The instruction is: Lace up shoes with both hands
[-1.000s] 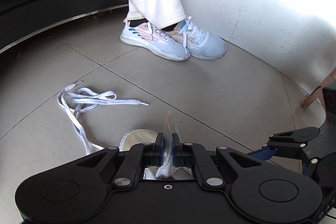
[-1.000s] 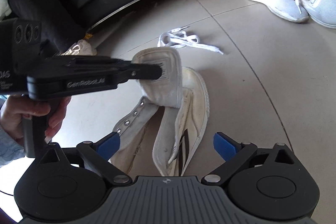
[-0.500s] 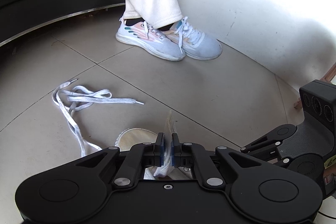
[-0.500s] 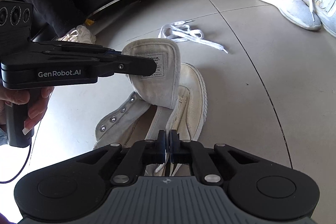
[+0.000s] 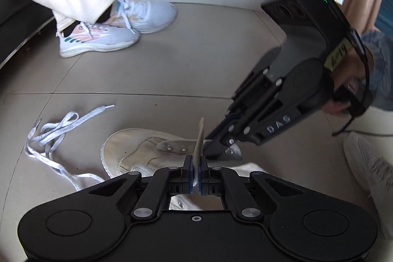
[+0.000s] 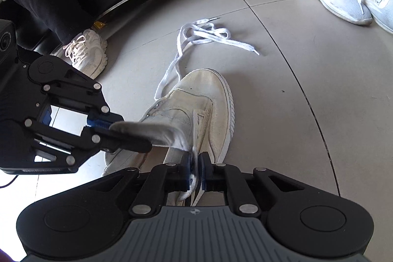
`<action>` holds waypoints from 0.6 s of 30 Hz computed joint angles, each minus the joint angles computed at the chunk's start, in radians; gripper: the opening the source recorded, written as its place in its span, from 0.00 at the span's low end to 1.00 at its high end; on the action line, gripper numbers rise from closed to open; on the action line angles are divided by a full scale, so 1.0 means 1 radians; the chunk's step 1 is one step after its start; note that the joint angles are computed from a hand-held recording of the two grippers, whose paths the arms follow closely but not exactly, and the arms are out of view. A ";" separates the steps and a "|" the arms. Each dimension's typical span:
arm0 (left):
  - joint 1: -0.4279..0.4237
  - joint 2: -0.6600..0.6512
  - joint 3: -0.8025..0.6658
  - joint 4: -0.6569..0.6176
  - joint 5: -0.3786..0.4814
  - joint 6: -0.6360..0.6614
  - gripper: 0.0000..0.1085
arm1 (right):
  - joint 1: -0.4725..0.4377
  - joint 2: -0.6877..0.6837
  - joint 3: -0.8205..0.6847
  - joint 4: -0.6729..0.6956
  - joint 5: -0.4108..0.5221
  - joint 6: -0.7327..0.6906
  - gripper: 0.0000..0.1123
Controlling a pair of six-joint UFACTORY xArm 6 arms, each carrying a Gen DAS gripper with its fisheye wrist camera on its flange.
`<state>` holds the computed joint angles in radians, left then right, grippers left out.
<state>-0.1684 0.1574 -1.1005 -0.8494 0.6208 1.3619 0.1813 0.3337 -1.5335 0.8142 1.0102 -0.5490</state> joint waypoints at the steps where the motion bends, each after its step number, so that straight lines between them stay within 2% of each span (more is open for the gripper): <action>1: 0.000 0.005 -0.003 0.025 0.009 0.001 0.00 | -0.001 0.003 -0.003 -0.002 0.001 0.002 0.15; 3: 0.006 0.020 -0.024 0.064 0.049 -0.012 0.00 | -0.003 0.004 -0.004 -0.006 0.006 0.005 0.15; 5: 0.007 0.031 -0.044 0.115 0.080 -0.030 0.04 | -0.002 0.006 -0.007 -0.009 0.005 0.004 0.15; 11: -0.031 0.000 -0.005 0.225 0.058 0.007 0.18 | -0.006 0.011 -0.019 -0.020 0.018 0.009 0.16; 14: -0.012 0.016 -0.052 0.228 0.224 -0.028 0.21 | -0.006 0.008 -0.021 -0.032 0.017 0.008 0.18; 18: -0.024 -0.013 -0.019 0.233 0.241 -0.040 0.20 | -0.006 0.004 -0.019 -0.036 0.015 0.002 0.18</action>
<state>-0.1921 0.1448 -1.1197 -0.6168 0.8618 1.3215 0.1754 0.3379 -1.5523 0.7787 1.0251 -0.5468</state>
